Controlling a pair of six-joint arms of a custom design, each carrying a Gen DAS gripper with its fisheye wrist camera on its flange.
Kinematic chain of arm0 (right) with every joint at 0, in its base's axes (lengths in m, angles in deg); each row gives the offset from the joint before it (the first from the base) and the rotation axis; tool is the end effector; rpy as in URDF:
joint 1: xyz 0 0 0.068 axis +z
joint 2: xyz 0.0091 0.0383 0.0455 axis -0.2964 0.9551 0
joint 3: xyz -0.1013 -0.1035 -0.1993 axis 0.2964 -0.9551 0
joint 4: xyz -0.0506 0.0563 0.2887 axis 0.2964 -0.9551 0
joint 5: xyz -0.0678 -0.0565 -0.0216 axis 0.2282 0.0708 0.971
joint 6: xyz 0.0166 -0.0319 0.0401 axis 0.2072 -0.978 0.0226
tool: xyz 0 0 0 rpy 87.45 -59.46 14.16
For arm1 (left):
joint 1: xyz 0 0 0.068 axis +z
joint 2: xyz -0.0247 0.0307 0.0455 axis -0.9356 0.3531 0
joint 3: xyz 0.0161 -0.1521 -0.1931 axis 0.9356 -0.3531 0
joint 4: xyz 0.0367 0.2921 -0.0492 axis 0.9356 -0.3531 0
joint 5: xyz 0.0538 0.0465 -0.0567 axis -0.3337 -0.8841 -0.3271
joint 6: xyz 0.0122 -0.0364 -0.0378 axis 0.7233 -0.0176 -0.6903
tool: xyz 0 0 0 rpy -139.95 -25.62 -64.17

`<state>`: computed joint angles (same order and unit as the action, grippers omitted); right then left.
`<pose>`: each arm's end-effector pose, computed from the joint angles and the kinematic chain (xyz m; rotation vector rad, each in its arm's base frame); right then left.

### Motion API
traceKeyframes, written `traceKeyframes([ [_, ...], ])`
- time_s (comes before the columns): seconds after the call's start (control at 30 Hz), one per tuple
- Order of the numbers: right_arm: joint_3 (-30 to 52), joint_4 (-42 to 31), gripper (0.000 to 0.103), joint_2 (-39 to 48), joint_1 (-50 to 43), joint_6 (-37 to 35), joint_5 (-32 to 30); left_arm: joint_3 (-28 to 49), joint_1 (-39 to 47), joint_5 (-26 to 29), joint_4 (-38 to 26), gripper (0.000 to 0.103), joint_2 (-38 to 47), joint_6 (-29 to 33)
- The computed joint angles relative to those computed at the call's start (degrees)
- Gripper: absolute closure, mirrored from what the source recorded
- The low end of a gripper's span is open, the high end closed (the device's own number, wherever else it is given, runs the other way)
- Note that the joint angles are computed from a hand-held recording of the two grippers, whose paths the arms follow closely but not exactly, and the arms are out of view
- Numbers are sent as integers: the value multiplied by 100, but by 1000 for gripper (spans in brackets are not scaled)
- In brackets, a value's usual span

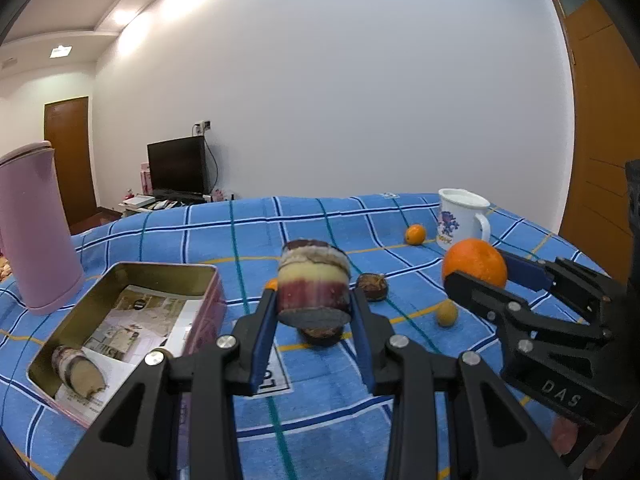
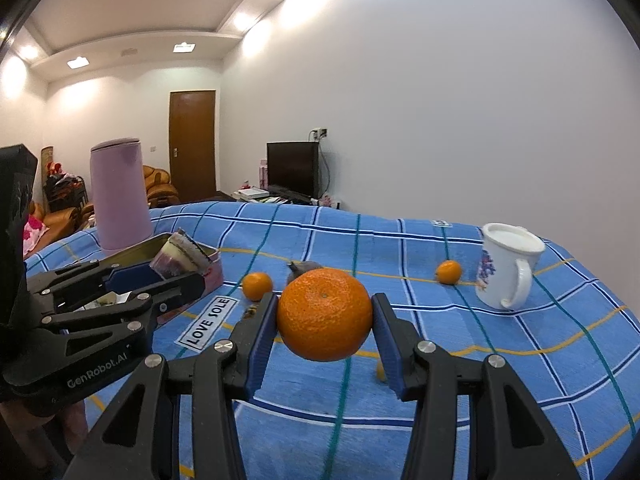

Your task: Organize fruits

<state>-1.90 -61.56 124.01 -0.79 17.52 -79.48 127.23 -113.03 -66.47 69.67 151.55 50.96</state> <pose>0.2698 0.0763 0.1472 -0.2065 1.9316 0.1134 0.2881 -0.2557 0.1397 0.2801 1.9650 -0.2262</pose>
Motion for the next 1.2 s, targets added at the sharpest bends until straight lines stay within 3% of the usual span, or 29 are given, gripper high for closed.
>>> traceKeyframes([
  [1.2,1697,-406,54,1590,1128,-47,199,-749,1074,253,-665,66,-880,-285],
])
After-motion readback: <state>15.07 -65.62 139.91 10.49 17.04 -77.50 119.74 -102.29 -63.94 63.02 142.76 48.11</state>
